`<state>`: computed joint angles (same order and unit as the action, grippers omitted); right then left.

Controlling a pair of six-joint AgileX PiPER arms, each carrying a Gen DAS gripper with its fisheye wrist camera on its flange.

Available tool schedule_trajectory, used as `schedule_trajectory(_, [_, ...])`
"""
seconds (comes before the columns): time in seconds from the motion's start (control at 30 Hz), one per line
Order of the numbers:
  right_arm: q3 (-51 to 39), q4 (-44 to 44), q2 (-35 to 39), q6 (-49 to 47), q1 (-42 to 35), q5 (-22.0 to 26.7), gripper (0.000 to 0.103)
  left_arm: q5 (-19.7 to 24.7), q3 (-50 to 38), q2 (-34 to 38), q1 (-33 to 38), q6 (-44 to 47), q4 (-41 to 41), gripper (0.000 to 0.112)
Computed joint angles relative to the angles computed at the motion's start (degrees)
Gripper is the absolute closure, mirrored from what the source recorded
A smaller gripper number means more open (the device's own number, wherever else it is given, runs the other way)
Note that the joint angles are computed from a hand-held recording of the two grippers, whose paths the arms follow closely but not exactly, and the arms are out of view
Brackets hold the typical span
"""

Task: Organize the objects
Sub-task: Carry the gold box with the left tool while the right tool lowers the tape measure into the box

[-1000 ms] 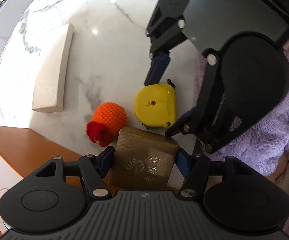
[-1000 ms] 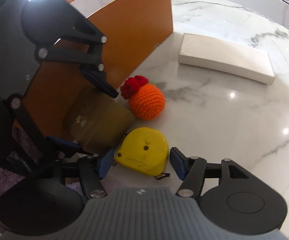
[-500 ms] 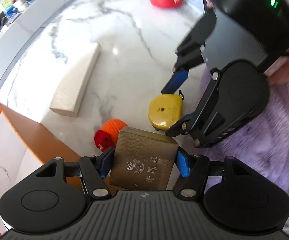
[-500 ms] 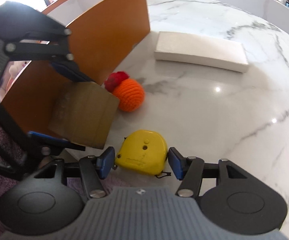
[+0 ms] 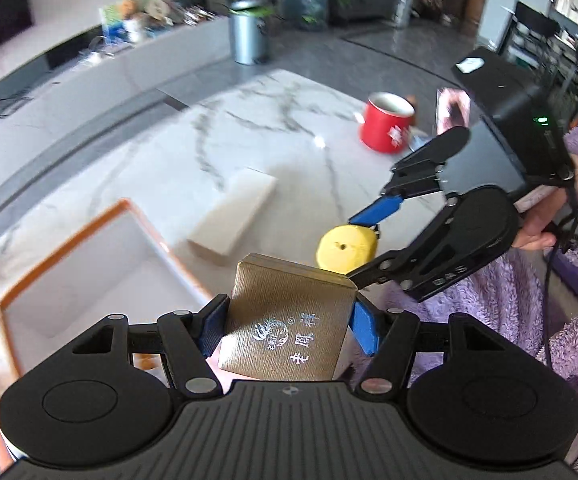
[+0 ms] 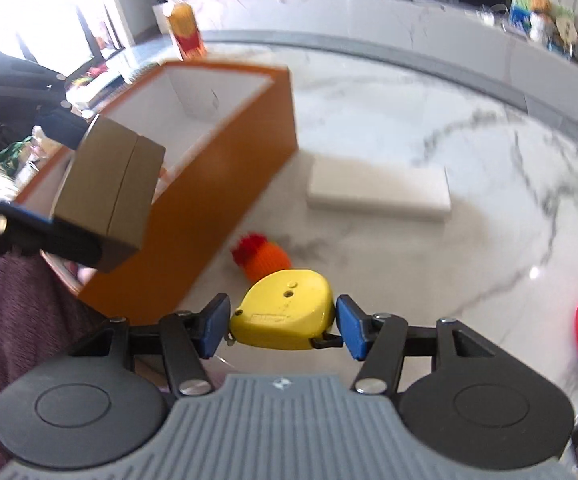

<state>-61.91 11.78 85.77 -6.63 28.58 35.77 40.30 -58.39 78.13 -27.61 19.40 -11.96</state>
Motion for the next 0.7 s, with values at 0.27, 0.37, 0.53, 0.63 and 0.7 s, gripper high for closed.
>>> schedule_trajectory(0.27, [-16.63, 3.71, 4.51, -6.18, 4.04, 7.16, 0.043, 2.67, -1.05, -6.01, 6.98, -6.31, 8.32, 0.038])
schedule_trajectory(0.37, [-26.11, 0.63, 10.44, -4.91, 6.96, 11.20, 0.043, 2.41, -0.09, -6.73, 10.92, -4.13, 6.78, 0.038])
schedule_trajectory(0.53, [-41.53, -1.32, 22.42, -6.34, 10.01, 18.48, 0.043, 1.91, 2.32, -6.92, 17.54, 3.29, 1.19, 0.038])
schedule_trajectory(0.63, [-51.53, -2.81, 30.41, -7.47, 11.14, 23.97, 0.043, 2.21, 3.31, -6.38, 21.62, 7.78, -2.55, 0.038])
schedule_trajectory(0.7, [-60.13, -4.71, 36.79, -7.83, 11.79, 28.88, 0.043, 1.63, 3.66, -4.64, 24.01, 10.89, -5.50, 0.038])
